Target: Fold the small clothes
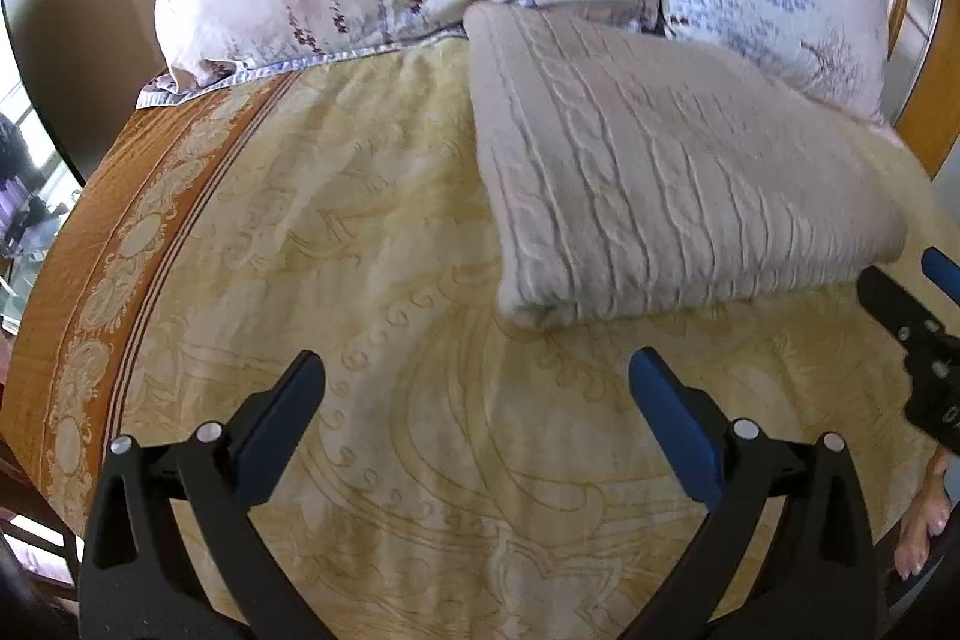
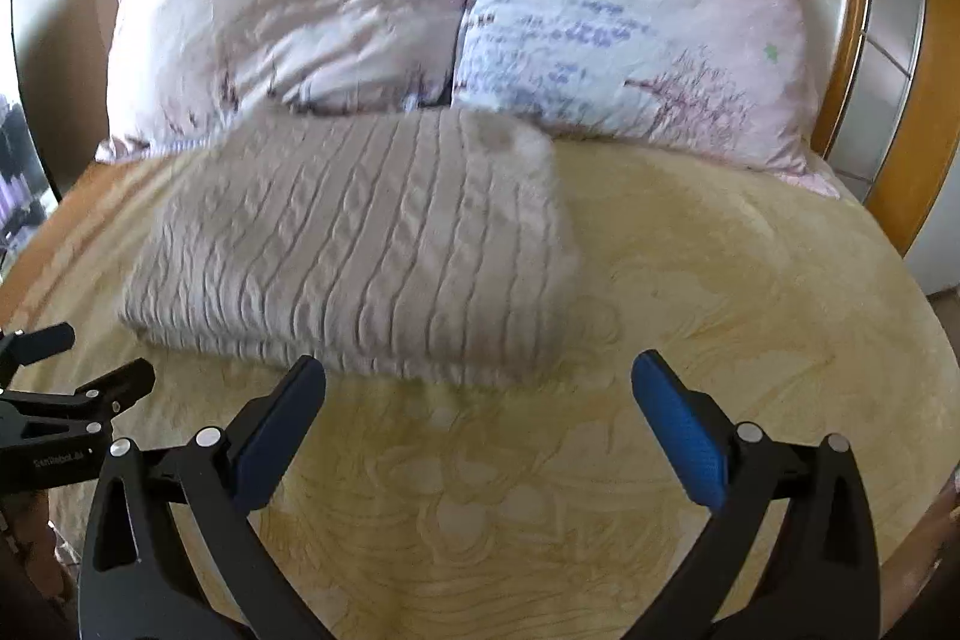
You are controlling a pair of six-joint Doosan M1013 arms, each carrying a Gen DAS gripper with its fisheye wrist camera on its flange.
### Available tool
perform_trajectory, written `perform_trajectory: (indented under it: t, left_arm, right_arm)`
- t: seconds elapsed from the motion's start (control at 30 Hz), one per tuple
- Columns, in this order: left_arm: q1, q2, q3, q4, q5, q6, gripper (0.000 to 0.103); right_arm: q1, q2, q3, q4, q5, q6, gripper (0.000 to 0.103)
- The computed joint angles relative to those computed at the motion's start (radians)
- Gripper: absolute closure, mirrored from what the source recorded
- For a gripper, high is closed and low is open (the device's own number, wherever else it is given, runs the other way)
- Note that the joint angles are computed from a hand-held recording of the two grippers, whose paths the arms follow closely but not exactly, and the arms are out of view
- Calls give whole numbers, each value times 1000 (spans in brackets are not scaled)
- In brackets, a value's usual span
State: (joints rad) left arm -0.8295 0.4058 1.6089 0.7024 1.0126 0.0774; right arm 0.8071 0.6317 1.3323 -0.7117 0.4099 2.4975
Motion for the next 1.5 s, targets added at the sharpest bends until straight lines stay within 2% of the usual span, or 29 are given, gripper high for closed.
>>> perform_trajectory:
  t: [0.13, 0.33, 0.47, 1.5]
  left_arm:
    - [7, 12, -14, -56, -14, 53, 2]
    - [11, 9, -7, -59, -34, 46, 2]
    - [11, 7, -4, -58, -40, 45, 2]
    - [11, 10, -8, -61, -37, 43, 2]
  right_arm:
    - [-4, 23, -35, 151, 56, -120, 1]
    - [-5, 43, -69, 224, 137, -178, 1]
    - [-12, 42, -67, 283, 137, -214, 1]
    - [-13, 40, -64, 288, 132, -226, 1]
